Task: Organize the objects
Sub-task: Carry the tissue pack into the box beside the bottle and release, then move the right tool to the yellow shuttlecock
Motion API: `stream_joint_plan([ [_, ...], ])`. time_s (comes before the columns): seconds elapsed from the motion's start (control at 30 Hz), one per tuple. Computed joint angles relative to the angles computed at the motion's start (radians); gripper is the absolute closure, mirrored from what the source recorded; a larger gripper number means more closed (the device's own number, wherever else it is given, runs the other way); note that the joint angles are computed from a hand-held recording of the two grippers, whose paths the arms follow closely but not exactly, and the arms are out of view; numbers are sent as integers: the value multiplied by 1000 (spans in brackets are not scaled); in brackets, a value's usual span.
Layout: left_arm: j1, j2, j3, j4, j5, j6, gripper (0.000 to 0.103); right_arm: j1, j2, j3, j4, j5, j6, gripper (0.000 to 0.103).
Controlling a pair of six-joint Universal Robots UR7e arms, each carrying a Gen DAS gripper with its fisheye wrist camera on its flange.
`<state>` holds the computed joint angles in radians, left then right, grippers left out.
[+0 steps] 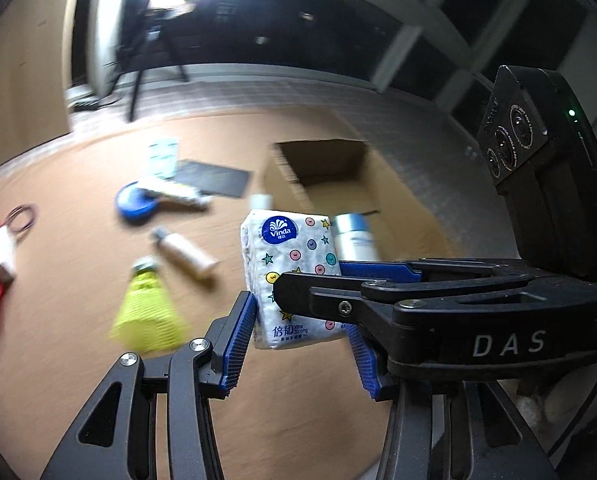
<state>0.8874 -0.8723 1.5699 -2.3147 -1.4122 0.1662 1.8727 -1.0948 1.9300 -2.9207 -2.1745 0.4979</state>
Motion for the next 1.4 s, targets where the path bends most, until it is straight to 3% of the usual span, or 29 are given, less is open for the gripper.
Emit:
stream_joint_plan([
  [0.37, -100, 102, 0, -15, -99, 9, 54, -33, -209, 188, -13, -91, 65, 59],
  [0.57, -127, 135, -3, -20, -116, 7, 54, -42, -265, 237, -11, -110, 79, 59],
  [0.83, -138, 140, -2, -25, -102, -3, 53, -40, -282, 252, -7, -124, 70, 58],
  [0.9, -137, 138, -2, -23, -90, -12, 41, -38, -282, 249, -1, -132, 69, 53],
  [0.93, -136, 135, -2, -24, -85, -15, 40, -36, -281, 248, 2, -138, 68, 51],
  [1.4, -112, 66, 39, -40, -27, -28, 40, -6, -231, 213, -6, -190, 55, 50],
])
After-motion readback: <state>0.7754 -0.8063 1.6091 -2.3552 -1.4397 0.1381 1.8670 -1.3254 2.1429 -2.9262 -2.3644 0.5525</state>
